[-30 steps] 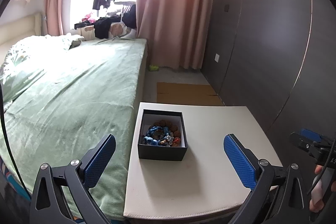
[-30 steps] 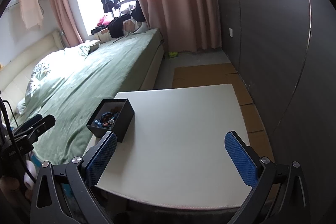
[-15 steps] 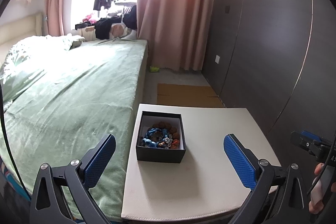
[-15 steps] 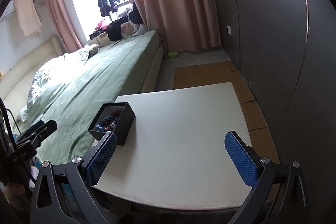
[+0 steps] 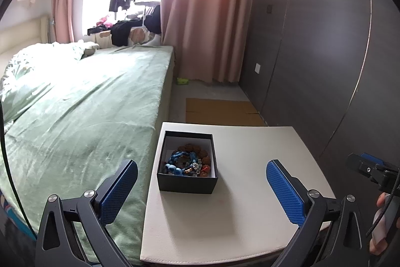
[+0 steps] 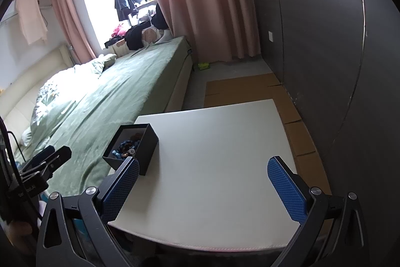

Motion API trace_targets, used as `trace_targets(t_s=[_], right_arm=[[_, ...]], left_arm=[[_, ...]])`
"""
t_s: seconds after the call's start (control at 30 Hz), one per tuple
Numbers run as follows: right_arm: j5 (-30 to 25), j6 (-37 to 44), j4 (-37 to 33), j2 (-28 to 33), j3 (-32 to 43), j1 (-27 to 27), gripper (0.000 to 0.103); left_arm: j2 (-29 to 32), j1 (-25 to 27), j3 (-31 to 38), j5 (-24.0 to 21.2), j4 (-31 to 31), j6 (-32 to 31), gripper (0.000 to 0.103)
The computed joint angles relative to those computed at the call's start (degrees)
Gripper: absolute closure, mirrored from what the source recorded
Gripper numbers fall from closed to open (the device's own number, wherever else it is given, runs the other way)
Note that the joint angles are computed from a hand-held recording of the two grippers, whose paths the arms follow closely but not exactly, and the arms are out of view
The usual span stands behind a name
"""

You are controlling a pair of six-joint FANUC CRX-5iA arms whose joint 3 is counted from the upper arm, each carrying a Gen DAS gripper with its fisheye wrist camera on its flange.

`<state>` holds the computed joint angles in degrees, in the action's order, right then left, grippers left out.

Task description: Organize jewelry

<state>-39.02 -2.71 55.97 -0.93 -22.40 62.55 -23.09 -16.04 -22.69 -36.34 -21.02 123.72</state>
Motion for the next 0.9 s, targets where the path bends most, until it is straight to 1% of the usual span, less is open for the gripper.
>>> trace_targets(t_s=[0.3,0.43,0.5,0.73,0.9], right_arm=[[-0.2,-0.3,0.6,-0.3,-0.4,-0.1,0.0],[-0.2,-0.1,-0.1,-0.3,-0.3,-0.1,0.0],[-0.3,0.3,-0.3,-0.4,-0.2,0.0,0.0],[-0.6,2.0,-1.5,-0.3,0.0,-0.2,0.0],[-0.6,3.1,-2.7,0.3,0.6,-0.4,0.0]], left_arm=[[0.7,-0.9,0.5,-0.2,-0.8,0.8,0.0],[0.7,-0.8,0.3,-0.1,-0.4,0.3,0.0],[0.9,-1.2,0.7,-0.6,-1.4,1.1,0.0],[1.7,-0.9,1.1,-1.2,-1.5,1.4,0.0],[1.9,-0.2,0.8,-0.9,-0.1,-0.2,0.0]])
